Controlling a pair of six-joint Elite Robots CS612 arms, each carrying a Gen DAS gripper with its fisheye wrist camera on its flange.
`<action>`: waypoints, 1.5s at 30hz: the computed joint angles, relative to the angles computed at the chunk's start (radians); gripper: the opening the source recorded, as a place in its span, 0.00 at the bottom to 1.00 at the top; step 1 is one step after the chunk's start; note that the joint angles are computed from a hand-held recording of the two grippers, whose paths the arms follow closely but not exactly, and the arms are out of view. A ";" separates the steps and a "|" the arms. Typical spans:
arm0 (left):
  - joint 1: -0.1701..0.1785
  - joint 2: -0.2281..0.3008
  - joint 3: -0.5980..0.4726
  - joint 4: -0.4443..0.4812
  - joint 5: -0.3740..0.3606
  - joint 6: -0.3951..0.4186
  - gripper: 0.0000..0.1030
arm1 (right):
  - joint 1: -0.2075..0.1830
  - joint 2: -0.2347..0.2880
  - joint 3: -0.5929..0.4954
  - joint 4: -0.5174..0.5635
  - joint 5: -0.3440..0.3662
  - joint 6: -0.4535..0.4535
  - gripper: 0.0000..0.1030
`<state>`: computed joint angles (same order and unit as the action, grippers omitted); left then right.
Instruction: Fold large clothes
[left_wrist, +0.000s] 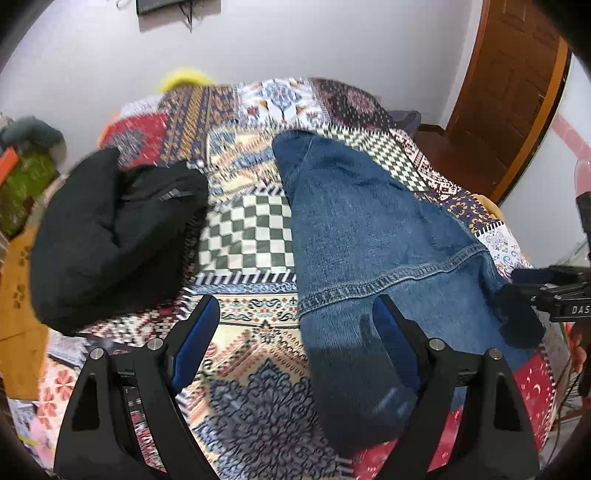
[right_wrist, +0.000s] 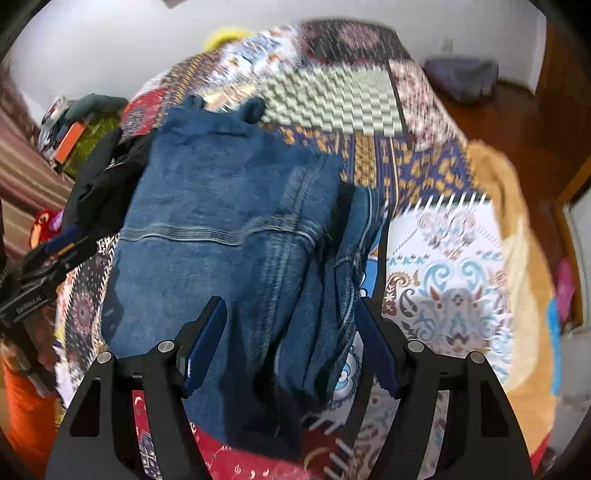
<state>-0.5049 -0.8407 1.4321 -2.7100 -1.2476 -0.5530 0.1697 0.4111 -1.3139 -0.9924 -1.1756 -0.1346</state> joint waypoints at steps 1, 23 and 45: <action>0.008 0.013 -0.016 0.018 -0.030 -0.007 0.82 | -0.004 -0.002 0.012 0.013 0.014 0.015 0.66; 0.124 0.176 -0.117 -0.198 -0.571 -0.311 0.83 | -0.009 -0.056 0.205 0.009 0.134 0.005 0.76; 0.053 0.048 -0.032 -0.191 -0.480 -0.246 0.44 | 0.007 -0.055 0.090 -0.038 0.140 0.024 0.25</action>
